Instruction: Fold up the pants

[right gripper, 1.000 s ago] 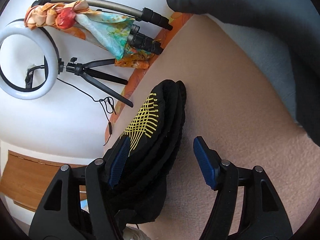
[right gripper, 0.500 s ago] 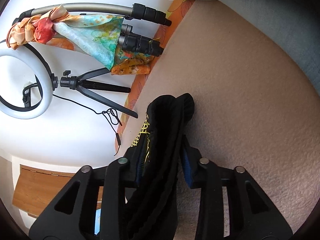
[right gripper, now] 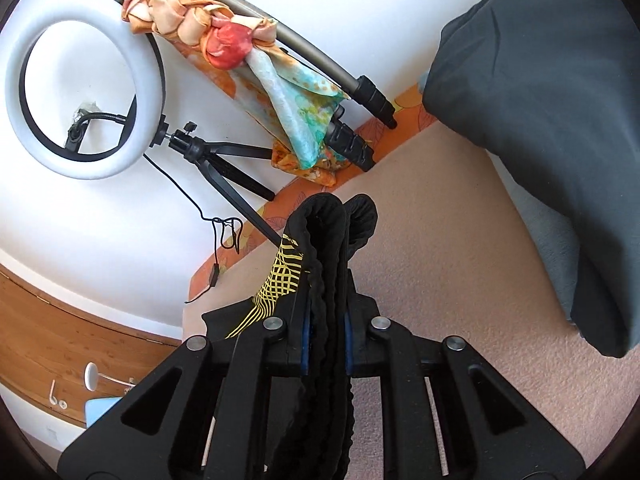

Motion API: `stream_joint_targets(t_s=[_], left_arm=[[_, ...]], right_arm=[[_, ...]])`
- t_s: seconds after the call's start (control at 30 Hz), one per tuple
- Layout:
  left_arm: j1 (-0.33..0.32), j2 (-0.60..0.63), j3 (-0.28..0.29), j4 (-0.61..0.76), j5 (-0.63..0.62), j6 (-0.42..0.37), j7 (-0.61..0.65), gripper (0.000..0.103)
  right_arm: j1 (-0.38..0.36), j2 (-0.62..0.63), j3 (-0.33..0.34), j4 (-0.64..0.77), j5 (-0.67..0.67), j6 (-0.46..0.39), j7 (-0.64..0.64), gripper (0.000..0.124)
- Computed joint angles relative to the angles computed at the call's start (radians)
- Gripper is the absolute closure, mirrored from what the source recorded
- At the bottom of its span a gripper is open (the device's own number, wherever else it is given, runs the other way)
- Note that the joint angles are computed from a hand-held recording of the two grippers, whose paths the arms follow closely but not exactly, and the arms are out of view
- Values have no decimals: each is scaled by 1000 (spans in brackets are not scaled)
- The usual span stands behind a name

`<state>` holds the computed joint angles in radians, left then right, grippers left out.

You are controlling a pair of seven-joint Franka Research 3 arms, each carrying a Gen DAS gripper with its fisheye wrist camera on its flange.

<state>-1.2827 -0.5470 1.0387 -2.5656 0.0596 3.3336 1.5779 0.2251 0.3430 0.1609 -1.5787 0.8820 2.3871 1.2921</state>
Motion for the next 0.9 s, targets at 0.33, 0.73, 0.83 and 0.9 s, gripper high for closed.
stream_joint_targets(t_s=[0.33, 0.73, 0.83, 0.9], left_arm=[[319, -136, -205, -148, 48, 70, -131, 89], [605, -315, -229, -302, 139, 100, -235, 89], [648, -367, -206, -331, 140, 88, -237, 89], [669, -393, -189, -348, 132, 86, -230, 89]], right_arm=[[96, -56, 14, 25, -112, 31, 58, 111], [275, 31, 35, 165, -362, 52, 237, 111], [316, 75, 34, 214, -424, 44, 286, 111], [342, 111, 35, 254, -458, 33, 316, 111]])
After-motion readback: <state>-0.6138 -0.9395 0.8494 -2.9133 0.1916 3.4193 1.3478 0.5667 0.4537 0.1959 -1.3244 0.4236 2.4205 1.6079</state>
